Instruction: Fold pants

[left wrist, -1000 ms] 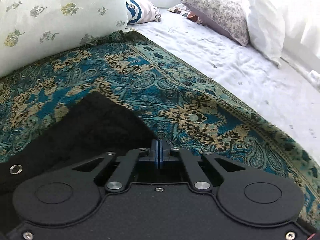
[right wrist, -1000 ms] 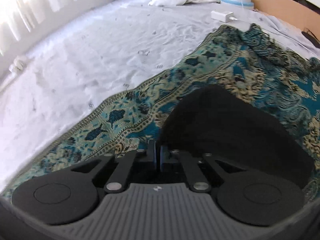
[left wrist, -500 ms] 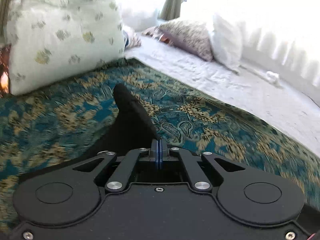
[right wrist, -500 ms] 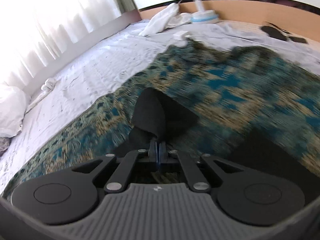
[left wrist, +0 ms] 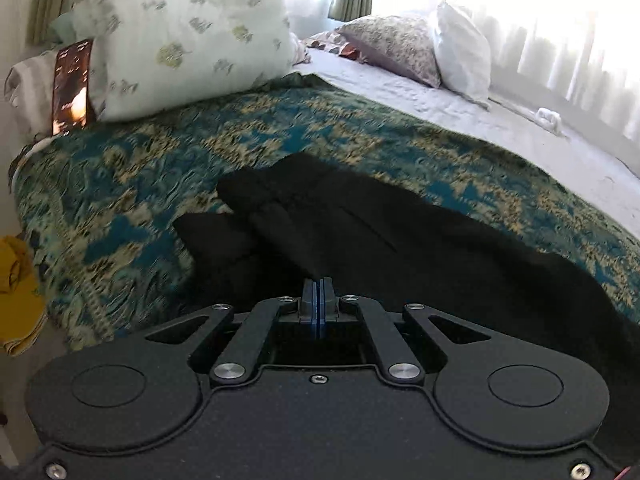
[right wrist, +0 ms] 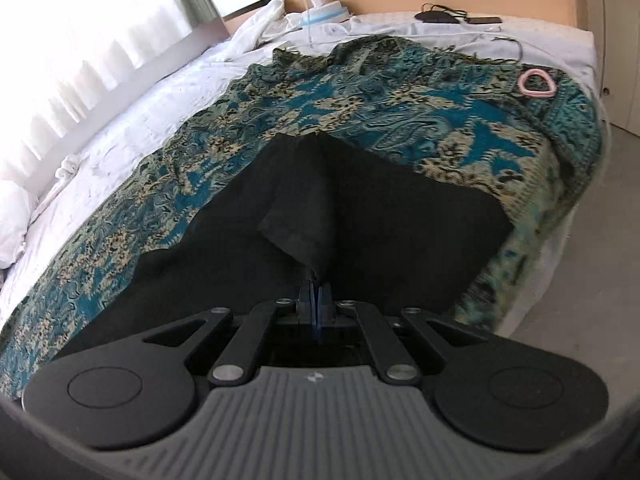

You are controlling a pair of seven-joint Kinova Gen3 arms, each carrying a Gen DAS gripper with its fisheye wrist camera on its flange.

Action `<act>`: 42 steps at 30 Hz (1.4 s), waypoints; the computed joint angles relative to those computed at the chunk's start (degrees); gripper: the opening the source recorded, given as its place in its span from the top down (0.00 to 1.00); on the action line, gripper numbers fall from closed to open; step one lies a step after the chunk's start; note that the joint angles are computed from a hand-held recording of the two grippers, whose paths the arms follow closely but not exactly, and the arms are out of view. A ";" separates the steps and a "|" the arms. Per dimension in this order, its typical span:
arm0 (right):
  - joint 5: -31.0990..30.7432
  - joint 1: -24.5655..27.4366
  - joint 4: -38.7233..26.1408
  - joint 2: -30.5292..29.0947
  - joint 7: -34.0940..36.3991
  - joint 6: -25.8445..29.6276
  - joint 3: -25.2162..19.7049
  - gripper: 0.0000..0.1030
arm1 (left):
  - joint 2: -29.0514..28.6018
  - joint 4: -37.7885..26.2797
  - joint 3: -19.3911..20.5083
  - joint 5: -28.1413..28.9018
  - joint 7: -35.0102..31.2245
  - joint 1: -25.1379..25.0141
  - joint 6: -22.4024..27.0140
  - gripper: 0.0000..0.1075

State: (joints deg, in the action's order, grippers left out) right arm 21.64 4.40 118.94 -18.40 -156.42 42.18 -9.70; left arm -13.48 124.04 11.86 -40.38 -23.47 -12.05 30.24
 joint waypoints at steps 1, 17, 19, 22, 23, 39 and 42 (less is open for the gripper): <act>-0.24 0.00 0.40 -0.55 -0.04 0.32 0.03 0.97 | -0.30 0.51 0.04 0.05 0.02 0.04 0.10 0.98; 19.00 -0.08 7.62 -5.00 -16.75 14.02 -15.05 0.94 | -0.58 4.88 3.39 -12.25 7.31 3.18 4.91 0.93; 20.31 -1.87 8.53 -6.06 -18.07 13.12 -14.81 0.84 | -1.22 5.09 1.83 -11.12 6.05 4.44 3.46 0.88; 23.20 -4.01 9.90 -6.32 -19.15 10.69 -14.25 0.52 | -1.60 5.20 1.89 -10.66 4.48 4.29 2.38 0.81; 23.72 -4.46 9.91 -5.88 -19.02 10.74 -14.34 0.47 | -1.51 5.10 2.63 -11.09 4.74 3.97 2.71 0.80; 43.51 -12.07 12.35 7.08 -31.97 7.82 -8.57 0.31 | 1.18 4.31 9.51 -20.31 14.82 4.51 6.19 0.56; 45.61 -10.44 13.70 8.29 -38.96 9.50 -9.53 0.89 | 2.93 4.25 8.54 -21.09 16.15 6.49 7.38 0.56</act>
